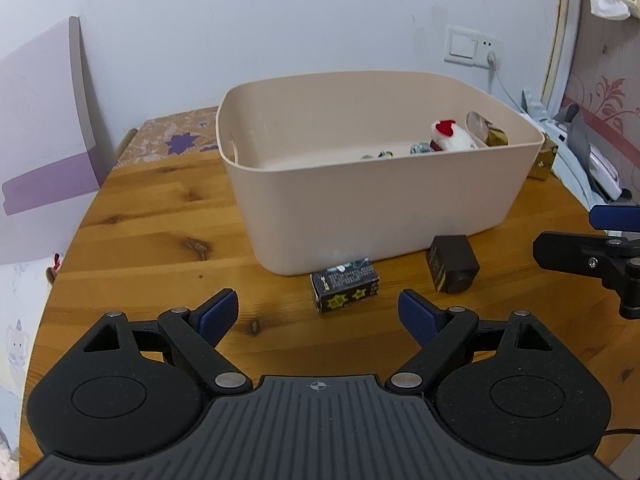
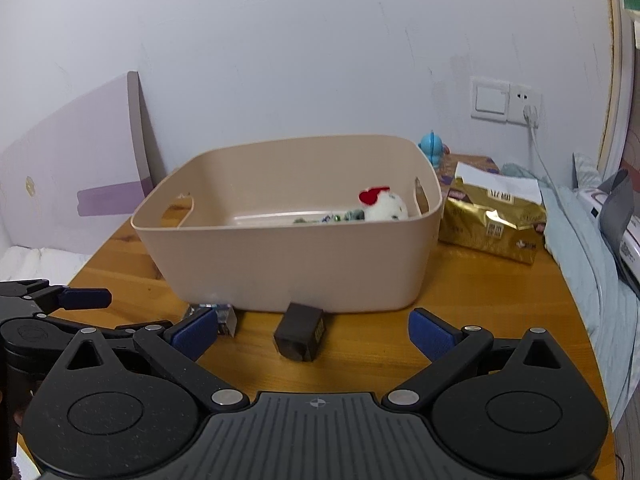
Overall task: Organize objects
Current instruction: 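Withdraw both tools from the bin toward the boxes on the table, then grasp the black star-printed box with the left gripper while the right approaches the dark cube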
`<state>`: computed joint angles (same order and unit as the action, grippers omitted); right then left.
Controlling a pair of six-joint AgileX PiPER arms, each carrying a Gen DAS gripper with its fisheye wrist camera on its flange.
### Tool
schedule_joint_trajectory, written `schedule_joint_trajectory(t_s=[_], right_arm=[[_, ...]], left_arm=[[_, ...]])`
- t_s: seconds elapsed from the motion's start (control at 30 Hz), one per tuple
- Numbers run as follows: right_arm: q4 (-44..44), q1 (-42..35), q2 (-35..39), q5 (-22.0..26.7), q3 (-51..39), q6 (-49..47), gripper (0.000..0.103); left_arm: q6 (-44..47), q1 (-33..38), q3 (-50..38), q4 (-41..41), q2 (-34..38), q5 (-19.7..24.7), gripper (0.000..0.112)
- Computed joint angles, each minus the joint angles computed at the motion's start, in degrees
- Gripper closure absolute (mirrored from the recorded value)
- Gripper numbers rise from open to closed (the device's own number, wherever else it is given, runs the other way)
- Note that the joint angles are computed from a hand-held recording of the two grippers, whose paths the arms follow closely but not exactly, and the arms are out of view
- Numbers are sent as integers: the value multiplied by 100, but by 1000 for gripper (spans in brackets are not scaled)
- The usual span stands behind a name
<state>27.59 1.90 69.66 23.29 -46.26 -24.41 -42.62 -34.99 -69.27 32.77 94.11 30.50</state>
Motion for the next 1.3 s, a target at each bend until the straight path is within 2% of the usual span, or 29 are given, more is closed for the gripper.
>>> schedule_joint_trajectory(t_s=[0.3, 0.8, 1.03, 1.3], right_arm=[[-155, 89, 264, -67, 89, 156, 0], [-576, 251, 873, -188, 11, 527, 0], [-749, 352, 1165, -291, -79, 689, 0], [-587, 382, 1499, -314, -194, 553, 0]], left_arm=[[213, 134, 14, -418, 186, -177, 23], [374, 300, -57, -640, 665, -388, 23], [808, 510, -107, -1172, 856, -512, 24], [597, 470, -236, -757, 1052, -579, 22]])
